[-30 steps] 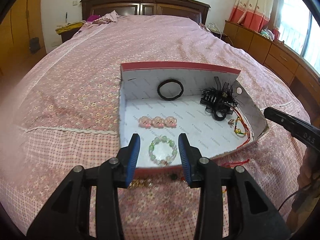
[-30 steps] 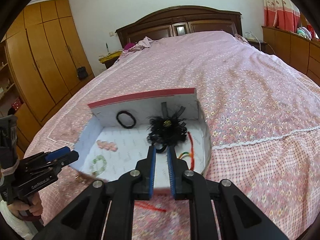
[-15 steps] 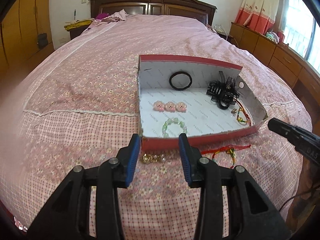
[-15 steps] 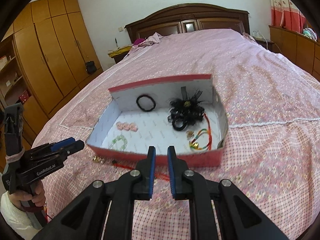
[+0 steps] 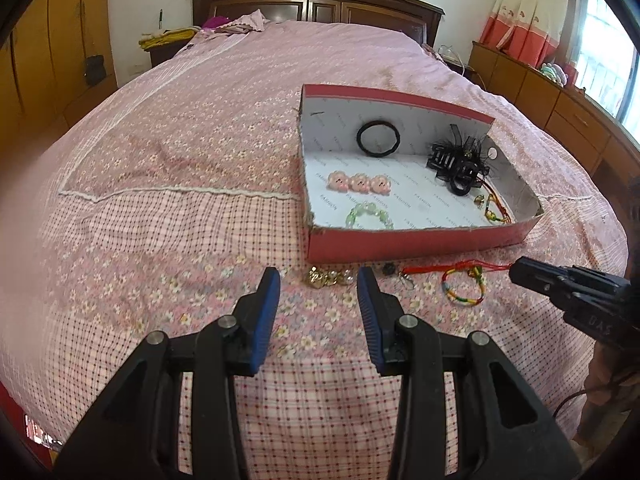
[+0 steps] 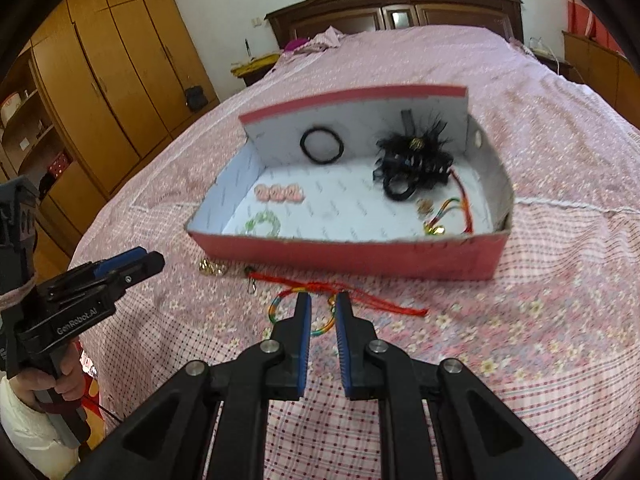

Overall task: Organize jewelry
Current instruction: 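Withdraw both tools from the box toward the loose jewelry, then close the right tool on the rainbow cord bracelet and lift it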

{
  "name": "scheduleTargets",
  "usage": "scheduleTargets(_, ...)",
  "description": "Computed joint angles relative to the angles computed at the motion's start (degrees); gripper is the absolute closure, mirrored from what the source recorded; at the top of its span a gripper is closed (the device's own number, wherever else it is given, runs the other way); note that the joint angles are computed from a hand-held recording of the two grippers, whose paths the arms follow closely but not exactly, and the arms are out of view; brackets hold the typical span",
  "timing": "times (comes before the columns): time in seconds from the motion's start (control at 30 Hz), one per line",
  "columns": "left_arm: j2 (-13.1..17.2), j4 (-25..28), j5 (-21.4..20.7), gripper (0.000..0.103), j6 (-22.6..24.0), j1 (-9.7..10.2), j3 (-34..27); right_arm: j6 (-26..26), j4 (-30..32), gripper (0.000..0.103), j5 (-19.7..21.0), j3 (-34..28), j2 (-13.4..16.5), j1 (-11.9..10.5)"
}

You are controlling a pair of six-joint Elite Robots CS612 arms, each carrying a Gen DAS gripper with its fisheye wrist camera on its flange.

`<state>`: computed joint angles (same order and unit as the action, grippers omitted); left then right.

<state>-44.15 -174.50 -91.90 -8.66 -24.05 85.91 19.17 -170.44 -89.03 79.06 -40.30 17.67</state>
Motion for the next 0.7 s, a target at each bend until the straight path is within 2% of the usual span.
scheduleTargets(0.2,0.2,0.5,-0.3,0.072,-0.6,0.34,0.1,0.1,3.3,0.089,1.1,-1.2,0.8,0.0)
scheduleTargets(0.43,0.6,1.2,-1.2,0.072,-1.0,0.59,0.0,0.5,6.9,0.082,1.9,-3.1,2.0,0.0)
scheduleTargets(0.7,0.9,2.1,-2.1,0.072,-1.8,0.88,-0.4,0.0,9.0,0.082,1.1,-4.8,3.0,0.3)
